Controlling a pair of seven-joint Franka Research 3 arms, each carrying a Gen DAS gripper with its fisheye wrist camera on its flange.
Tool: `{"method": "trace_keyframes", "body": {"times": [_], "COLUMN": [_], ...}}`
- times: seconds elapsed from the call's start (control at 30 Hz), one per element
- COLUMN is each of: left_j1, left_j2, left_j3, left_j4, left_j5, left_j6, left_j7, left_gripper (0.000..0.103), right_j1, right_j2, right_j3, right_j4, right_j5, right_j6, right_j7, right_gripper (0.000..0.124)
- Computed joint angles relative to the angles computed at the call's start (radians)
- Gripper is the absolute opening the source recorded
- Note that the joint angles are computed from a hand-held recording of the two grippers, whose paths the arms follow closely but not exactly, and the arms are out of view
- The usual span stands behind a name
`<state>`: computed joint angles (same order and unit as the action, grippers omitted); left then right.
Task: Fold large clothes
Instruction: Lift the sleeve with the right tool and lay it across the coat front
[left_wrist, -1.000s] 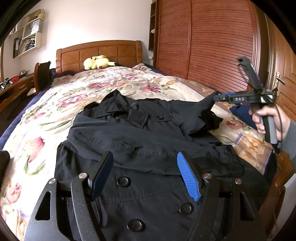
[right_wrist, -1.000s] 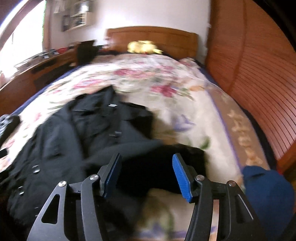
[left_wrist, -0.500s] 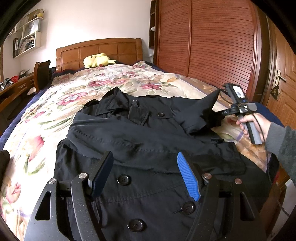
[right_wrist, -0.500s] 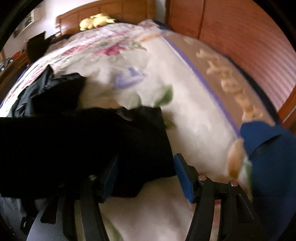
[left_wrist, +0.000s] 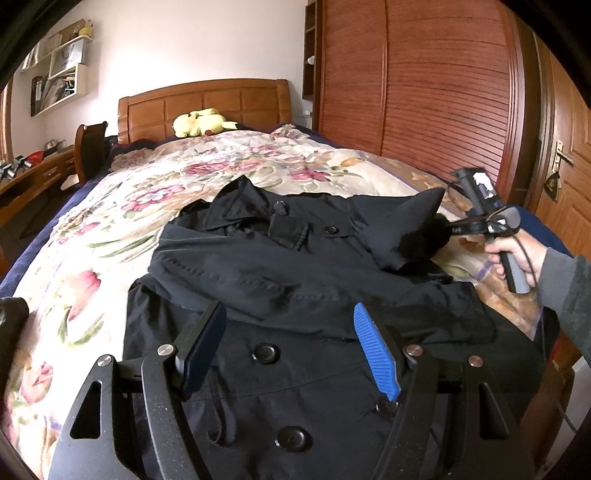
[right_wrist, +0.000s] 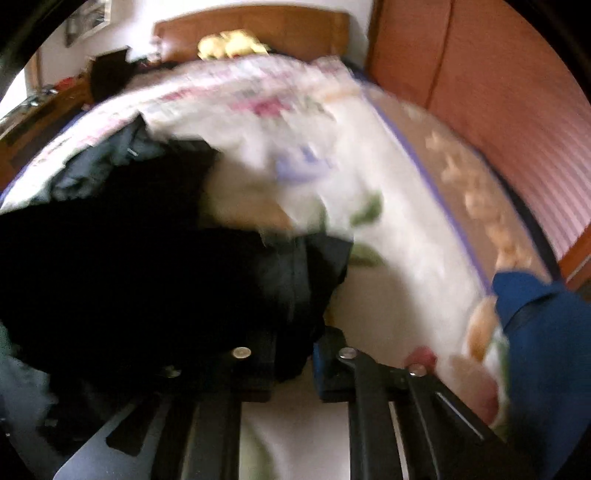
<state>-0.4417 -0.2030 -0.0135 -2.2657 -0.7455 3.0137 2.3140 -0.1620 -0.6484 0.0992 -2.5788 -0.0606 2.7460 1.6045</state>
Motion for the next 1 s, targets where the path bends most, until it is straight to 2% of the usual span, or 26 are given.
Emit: {"method": "trace_keyframes", "body": {"times": [0.33, 0.53, 0.8, 1.0], "left_j1": [-0.039, -0.069, -0.101, -0.101], "left_j2": [-0.07, -0.122, -0.161, -0.169], "left_j3": [0.08, 0.152, 0.264, 0.3], "left_j4": [-0.048, -0.092, -0.125, -0.137], "left_j5": [-0.058, -0.057, -0.013, 0.02], "left_j6": [0.024, 0.046, 0.053, 0.052], "left_j7": [0.063, 0.078, 0.072, 0.047], "left_gripper": [0.073, 0.073, 0.073, 0.073], "right_j1": [0.121, 0.21, 0.313, 0.377], "right_j2": [-0.231, -0.289, -0.264, -0.219], "right_j3": [0.08, 0.156, 0.224, 0.204], "right_j4": [0.031, 0.069, 0.112, 0.114], "right_j5": [0.018, 0.025, 0.04, 0.043], "right_j6": [-0.051, -0.079, -0.092, -0.079], "right_j7": [-0.035, -0.041, -0.031, -0.07], "right_gripper": [0.011, 0.011, 0.012, 0.012]}}
